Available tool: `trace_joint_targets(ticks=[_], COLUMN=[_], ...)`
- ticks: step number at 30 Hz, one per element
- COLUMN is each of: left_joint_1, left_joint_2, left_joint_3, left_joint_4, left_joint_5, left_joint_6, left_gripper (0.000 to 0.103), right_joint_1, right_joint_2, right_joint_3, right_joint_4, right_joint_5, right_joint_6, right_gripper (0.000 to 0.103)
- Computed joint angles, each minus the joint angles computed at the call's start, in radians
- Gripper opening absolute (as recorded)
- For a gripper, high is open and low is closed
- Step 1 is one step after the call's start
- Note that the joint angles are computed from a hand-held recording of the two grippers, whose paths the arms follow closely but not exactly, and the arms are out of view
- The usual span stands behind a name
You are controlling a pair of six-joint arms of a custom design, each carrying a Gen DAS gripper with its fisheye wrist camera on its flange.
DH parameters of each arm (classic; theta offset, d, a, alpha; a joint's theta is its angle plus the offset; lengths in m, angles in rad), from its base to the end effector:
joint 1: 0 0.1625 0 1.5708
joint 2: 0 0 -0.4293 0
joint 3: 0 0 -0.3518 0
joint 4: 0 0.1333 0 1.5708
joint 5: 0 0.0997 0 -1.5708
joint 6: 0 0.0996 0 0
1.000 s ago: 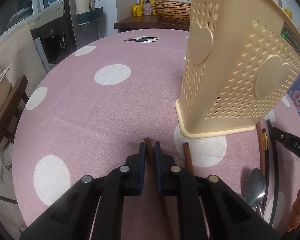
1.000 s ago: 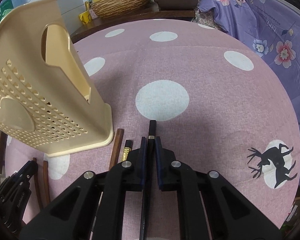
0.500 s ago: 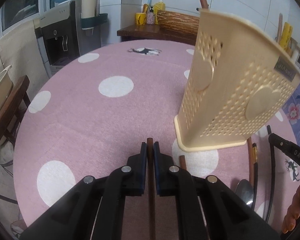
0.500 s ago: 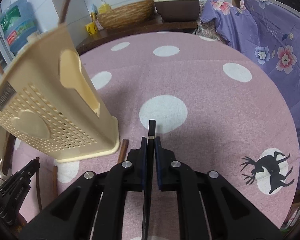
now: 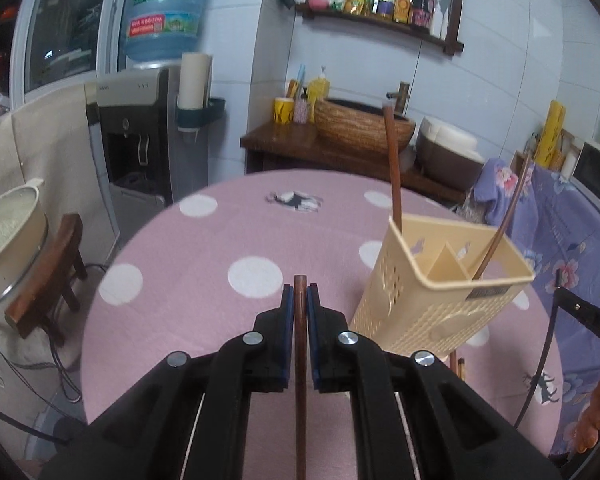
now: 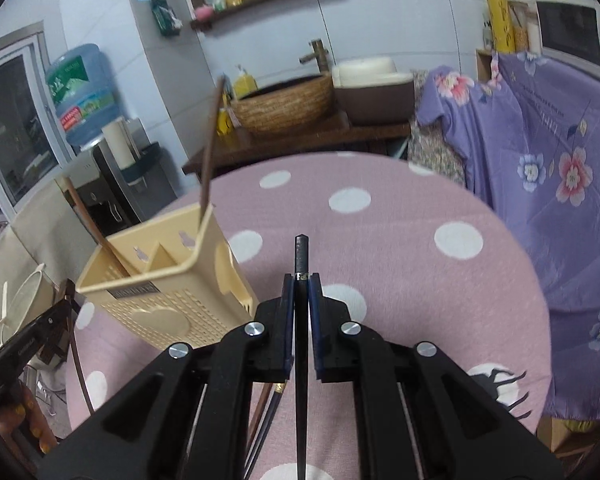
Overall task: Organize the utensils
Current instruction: 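Lift both chopsticks and carry them above the cream utensil holder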
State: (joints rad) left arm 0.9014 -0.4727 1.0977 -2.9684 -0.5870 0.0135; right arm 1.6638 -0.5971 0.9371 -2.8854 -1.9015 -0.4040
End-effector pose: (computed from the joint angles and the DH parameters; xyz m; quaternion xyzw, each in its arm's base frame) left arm -0.3128 -0.7438 0.1822 0.1057 0.8289 -0.4553 0.3072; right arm 0.1767 -0.8077 0.3162 0.1397 -0.8637 0.4338 0.2152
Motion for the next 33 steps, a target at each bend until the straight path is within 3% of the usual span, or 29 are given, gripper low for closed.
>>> trace_joint_targets(ticks=[11,33], left_joint_1=[-0.031,-0.043], left_joint_2=[-0.015,-0.002], left_joint_3=[-0.010,-0.066], left_joint_4=[-0.186,-0.249], left_joint_5=[0.032,0.044], left_joint_6=[0.137,0.220], left_gripper=[0.008,0.008], right_joint_1=[0.032,0.044], right_joint_2=[-0.064,-0.056], right_joint_3=[0.042,-0.003], right_joint_4=[-0.074,-0.041], right_joint_5=[0.041,0.040], right_joint_6=[-0.085,-0.115], right_gripper=[0.008,0.008])
